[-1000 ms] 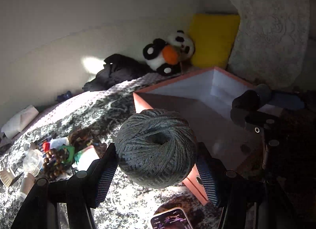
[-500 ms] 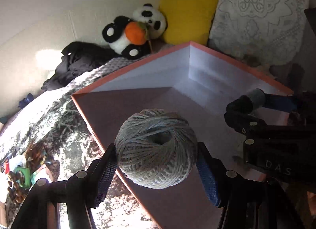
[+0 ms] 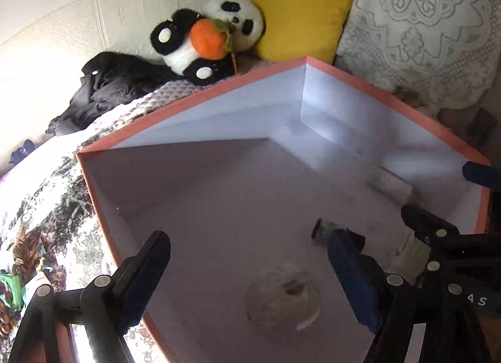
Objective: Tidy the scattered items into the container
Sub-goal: 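Open both tools to drop the bottle and twine into the box, then move both tools back toward the remaining items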
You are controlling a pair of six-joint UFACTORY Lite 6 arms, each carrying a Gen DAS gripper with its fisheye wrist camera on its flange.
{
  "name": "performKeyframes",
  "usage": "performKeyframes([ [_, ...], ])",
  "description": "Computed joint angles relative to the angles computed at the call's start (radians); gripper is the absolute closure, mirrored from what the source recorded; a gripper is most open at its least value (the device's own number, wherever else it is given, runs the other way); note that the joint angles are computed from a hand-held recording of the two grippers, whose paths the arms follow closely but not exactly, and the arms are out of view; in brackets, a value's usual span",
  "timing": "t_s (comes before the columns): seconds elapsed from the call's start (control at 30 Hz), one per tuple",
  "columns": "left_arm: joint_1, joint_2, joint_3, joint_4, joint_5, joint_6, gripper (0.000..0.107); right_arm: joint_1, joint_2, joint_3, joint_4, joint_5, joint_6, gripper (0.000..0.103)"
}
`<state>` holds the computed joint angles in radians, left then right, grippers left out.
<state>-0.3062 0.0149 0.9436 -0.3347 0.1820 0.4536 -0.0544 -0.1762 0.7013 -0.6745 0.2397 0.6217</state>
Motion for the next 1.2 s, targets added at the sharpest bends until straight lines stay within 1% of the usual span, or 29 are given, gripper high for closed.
performKeyframes([
  [0.07, 0.006, -0.012, -0.002, 0.003, 0.001, -0.005, 0.020, -0.022, -0.015, 0.002, 0.061, -0.002, -0.041, 0.015],
  [0.17, 0.022, -0.040, -0.017, -0.023, 0.015, 0.022, 0.020, -0.016, -0.029, 0.012, 0.084, 0.016, -0.041, 0.015],
  [0.27, 0.054, -0.108, -0.063, -0.078, 0.029, 0.087, 0.020, 0.036, -0.067, 0.010, 0.024, 0.048, 0.050, 0.015],
  [0.37, 0.136, -0.199, -0.122, -0.235, 0.069, 0.270, 0.020, 0.125, -0.112, 0.003, -0.086, 0.096, 0.208, 0.015],
  [0.43, 0.223, -0.267, -0.167, -0.344, 0.107, 0.411, 0.020, 0.213, -0.139, 0.002, -0.170, 0.142, 0.342, 0.015],
  [0.53, 0.410, -0.356, -0.229, -0.507, 0.188, 0.657, 0.018, 0.377, -0.165, 0.020, -0.278, 0.223, 0.534, 0.015],
  [0.6, 0.568, -0.378, -0.245, -0.601, 0.262, 0.821, 0.018, 0.507, -0.151, 0.053, -0.344, 0.284, 0.659, 0.014],
  [0.67, 0.738, -0.362, -0.236, -0.673, 0.345, 0.967, 0.017, 0.631, -0.105, 0.106, -0.389, 0.328, 0.755, 0.014],
  [0.77, 0.968, -0.287, -0.190, -0.737, 0.435, 1.141, 0.017, 0.789, 0.031, 0.223, -0.426, 0.363, 0.850, 0.013],
  [0.83, 1.096, -0.201, -0.136, -0.765, 0.471, 1.232, 0.017, 0.882, 0.158, 0.325, -0.445, 0.381, 0.895, 0.013],
  [0.9, 1.203, -0.098, -0.072, -0.788, 0.490, 1.308, 0.016, 0.954, 0.299, 0.449, -0.434, 0.392, 0.894, 0.013],
  [1.03, 1.332, 0.131, 0.087, -0.813, 0.462, 1.398, 0.016, 1.061, 0.589, 0.739, -0.353, 0.404, 0.812, 0.013],
  [1.2, 1.379, 0.394, 0.301, -0.844, 0.374, 1.446, 0.016, 1.097, 0.973, 1.166, -0.137, 0.422, 0.569, 0.013],
])
